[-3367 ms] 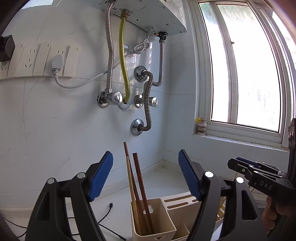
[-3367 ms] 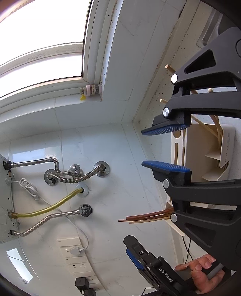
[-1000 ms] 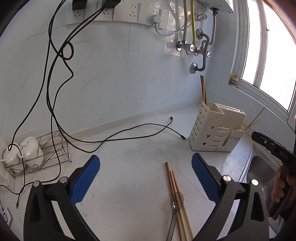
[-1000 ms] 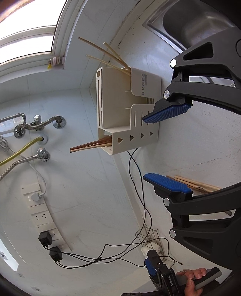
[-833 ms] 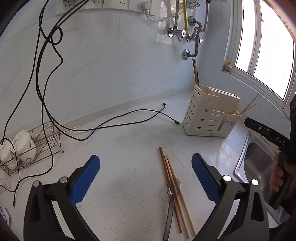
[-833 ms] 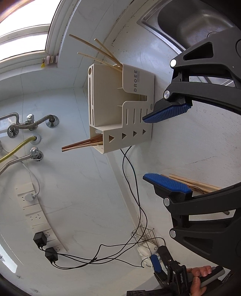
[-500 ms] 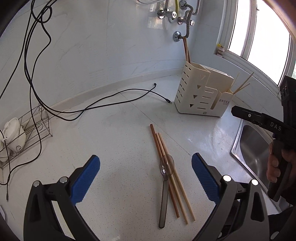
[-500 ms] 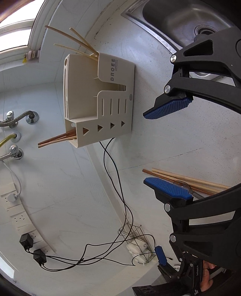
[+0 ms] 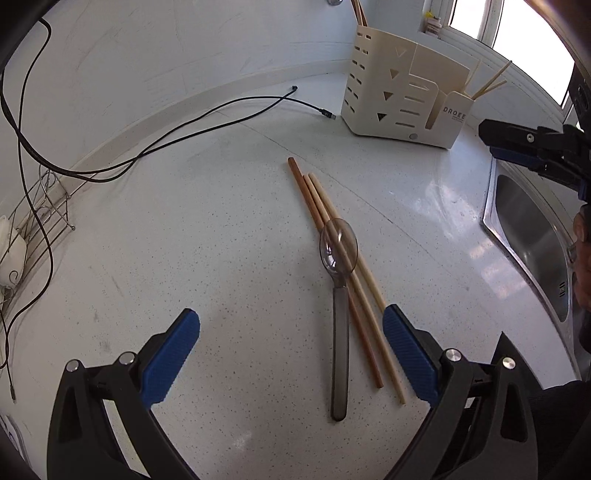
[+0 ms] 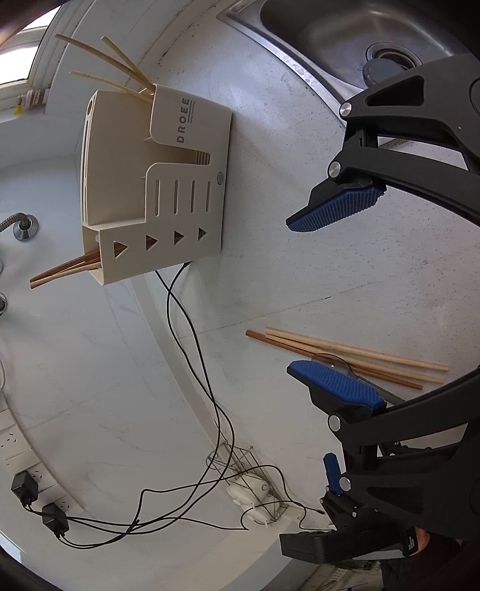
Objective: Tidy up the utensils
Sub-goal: 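Move both open grippers back toward the remaining chopsticks and spoon, then lower the left gripper over the clear spoon handle while the right gripper aligns over a pale chopstick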
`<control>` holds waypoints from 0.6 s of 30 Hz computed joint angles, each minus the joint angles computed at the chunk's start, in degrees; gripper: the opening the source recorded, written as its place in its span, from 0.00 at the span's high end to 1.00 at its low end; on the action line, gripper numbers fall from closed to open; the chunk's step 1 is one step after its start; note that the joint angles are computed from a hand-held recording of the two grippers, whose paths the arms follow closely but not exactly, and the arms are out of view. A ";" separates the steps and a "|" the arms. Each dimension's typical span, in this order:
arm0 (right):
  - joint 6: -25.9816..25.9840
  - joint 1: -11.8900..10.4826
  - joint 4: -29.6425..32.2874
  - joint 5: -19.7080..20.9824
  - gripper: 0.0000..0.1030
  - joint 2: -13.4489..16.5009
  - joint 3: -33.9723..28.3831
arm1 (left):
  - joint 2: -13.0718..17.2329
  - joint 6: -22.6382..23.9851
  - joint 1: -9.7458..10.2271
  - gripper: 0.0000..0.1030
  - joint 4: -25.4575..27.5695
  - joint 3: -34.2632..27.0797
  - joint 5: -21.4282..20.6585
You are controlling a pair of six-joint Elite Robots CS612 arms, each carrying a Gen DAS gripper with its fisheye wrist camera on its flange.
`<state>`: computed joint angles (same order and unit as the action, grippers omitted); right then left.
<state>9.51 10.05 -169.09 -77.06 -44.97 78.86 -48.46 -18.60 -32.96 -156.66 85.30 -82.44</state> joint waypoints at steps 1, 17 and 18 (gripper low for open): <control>0.06 0.00 0.14 -0.11 0.32 0.02 -0.04 | 0.12 0.03 0.01 0.05 0.48 -0.13 -0.13; -0.45 -0.08 1.46 -0.07 0.29 0.12 0.16 | 2.19 2.17 -0.70 0.05 9.75 -3.82 2.52; -0.43 -0.10 1.40 -0.11 0.29 0.09 0.22 | 2.30 2.33 -0.74 0.05 10.04 -3.98 2.77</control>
